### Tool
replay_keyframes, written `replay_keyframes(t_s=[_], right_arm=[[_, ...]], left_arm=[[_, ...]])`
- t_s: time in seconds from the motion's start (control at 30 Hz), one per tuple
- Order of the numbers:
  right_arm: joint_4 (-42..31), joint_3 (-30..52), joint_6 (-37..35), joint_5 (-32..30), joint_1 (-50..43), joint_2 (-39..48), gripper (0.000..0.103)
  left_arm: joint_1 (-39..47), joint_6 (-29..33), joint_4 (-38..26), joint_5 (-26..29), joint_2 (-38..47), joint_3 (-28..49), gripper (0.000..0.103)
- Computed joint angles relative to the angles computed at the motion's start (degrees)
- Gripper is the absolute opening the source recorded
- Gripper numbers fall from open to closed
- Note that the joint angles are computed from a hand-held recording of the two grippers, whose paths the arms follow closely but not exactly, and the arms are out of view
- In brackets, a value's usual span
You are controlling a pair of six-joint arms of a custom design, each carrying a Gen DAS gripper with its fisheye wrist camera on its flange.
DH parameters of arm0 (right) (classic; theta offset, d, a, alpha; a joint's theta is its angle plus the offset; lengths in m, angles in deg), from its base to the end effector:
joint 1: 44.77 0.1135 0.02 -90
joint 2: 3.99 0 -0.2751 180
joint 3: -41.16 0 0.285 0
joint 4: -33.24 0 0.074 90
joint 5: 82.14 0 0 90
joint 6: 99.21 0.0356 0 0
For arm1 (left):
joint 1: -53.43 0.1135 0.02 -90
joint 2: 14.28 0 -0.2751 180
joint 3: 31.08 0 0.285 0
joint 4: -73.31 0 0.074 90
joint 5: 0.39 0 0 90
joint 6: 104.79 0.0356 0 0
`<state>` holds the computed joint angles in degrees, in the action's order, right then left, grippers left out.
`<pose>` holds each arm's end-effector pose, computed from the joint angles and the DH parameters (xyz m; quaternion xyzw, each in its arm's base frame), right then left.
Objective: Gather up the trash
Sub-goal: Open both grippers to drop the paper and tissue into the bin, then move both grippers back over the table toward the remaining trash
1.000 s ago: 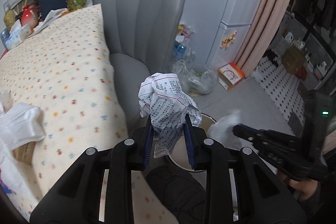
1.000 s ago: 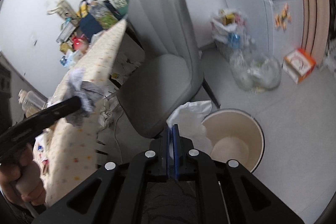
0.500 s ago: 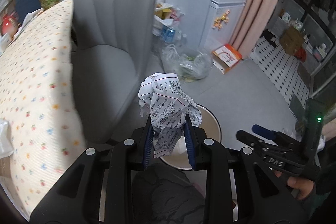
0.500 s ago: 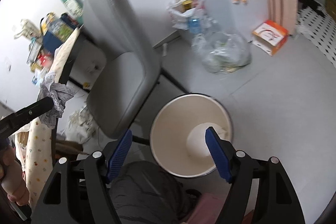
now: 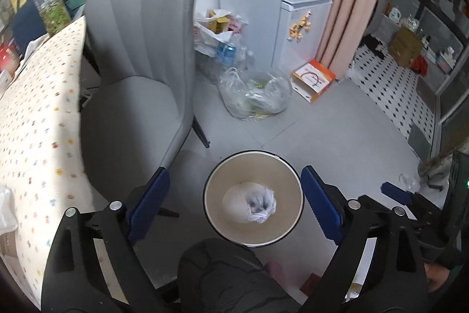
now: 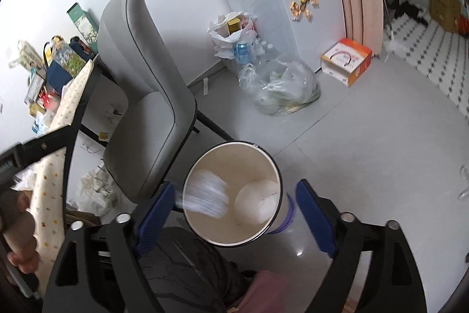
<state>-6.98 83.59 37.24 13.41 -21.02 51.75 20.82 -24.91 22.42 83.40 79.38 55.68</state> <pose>0.1913 0.0804 0.1873 0.2016 0.9271 0.1421 0.2822 0.3212 -0.2009 0.2612 0.1723 0.9439 -0.0524 0.2769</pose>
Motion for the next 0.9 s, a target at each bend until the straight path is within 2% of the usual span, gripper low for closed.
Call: replay_keyframes(t_s=[0.07,0.37,0.47,0.63,0.7,0.8,0.9], right_arm=[[-0.8,0.9,0.8,3.5,2.8,-0.3,0.096],[-4.4,8.0,2.1,13.6,13.1,1.3,0.095],[-6.2,11.1,2.9,17.6,16.5,3.0,0.095],[-8.4,15.4,6.0,22.6,20.6,6.1,0.095],[-7.8,16.4,6.8,25.2,22.7,6.6,0.095],[-7.1,18.1,6.7,28.1,26.0,7.5,0.095],[-6.0,20.1,5.7,28.3,28.4,8.8,0.095]], left_arm=[[1.4,-0.7,0.0,0.2,-2.3,-1.4,0.093],[9.1,-2.1,2.1,4.3,-15.3,-9.6,0.097],[10.7,-3.5,3.2,2.1,-19.8,-11.9,0.097],[15.6,-4.3,3.6,2.1,-26.5,-15.0,0.097],[18.2,-4.3,2.9,3.6,-28.8,-15.8,0.097],[23.2,-4.0,2.4,9.5,-31.9,-17.0,0.097],[27.4,-2.3,3.3,12.6,-36.3,-19.3,0.097]])
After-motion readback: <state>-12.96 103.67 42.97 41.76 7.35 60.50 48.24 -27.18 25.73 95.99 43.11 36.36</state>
